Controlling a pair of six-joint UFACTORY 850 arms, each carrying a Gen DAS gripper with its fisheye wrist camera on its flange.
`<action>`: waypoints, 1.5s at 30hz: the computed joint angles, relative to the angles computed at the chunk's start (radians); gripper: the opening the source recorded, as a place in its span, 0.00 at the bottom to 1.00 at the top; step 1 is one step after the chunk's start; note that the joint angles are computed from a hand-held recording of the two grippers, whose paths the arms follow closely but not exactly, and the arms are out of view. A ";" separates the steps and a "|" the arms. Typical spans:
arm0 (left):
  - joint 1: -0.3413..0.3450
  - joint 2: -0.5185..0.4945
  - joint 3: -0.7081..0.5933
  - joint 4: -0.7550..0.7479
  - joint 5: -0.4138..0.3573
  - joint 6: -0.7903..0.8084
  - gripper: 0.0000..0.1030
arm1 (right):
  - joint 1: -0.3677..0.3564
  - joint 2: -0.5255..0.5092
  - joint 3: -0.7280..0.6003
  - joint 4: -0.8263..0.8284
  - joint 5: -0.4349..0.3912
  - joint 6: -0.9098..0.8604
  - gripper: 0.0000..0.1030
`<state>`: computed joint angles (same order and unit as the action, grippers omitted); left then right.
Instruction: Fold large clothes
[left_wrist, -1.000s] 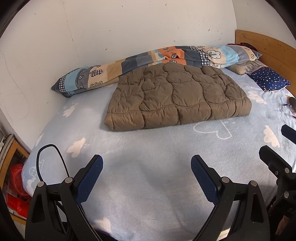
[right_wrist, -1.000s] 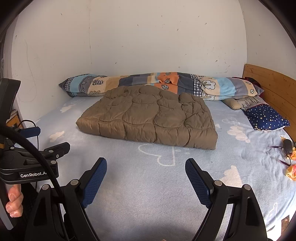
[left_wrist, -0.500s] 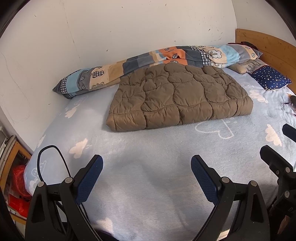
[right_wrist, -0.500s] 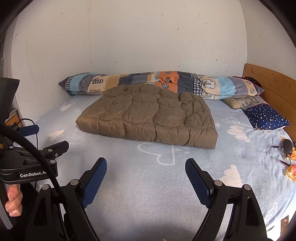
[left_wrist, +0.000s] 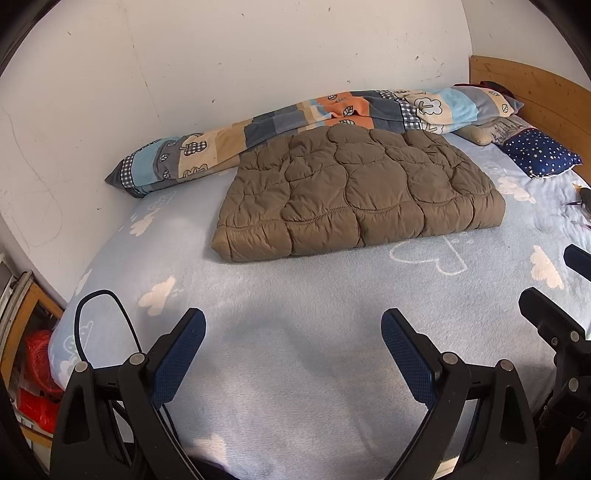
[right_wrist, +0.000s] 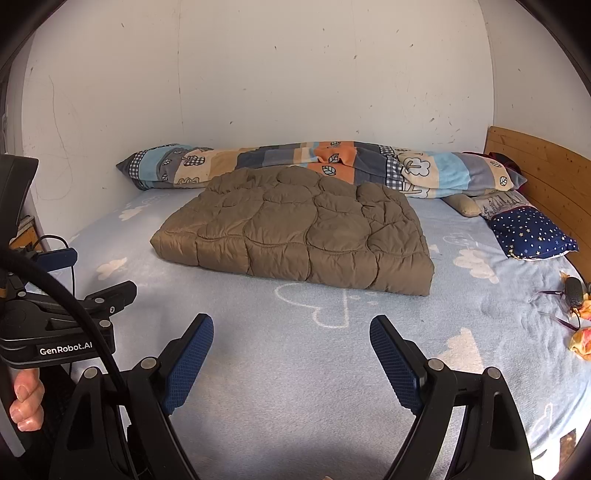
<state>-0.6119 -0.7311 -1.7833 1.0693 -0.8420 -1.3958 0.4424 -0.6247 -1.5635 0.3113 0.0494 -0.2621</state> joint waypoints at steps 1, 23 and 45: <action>0.000 0.000 0.000 0.000 0.000 0.001 0.93 | 0.000 0.000 0.000 0.029 0.000 -0.029 0.87; 0.004 0.008 0.016 0.000 0.004 0.000 0.93 | -0.007 0.003 0.004 -0.218 -0.005 0.208 0.87; 0.005 0.006 0.015 -0.002 0.001 0.005 0.93 | -0.011 0.002 0.004 -0.340 -0.007 0.325 0.87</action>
<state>-0.6070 -0.7246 -1.7687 1.0671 -0.8413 -1.3906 0.4314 -0.6229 -1.5591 -0.0292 0.0428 0.0625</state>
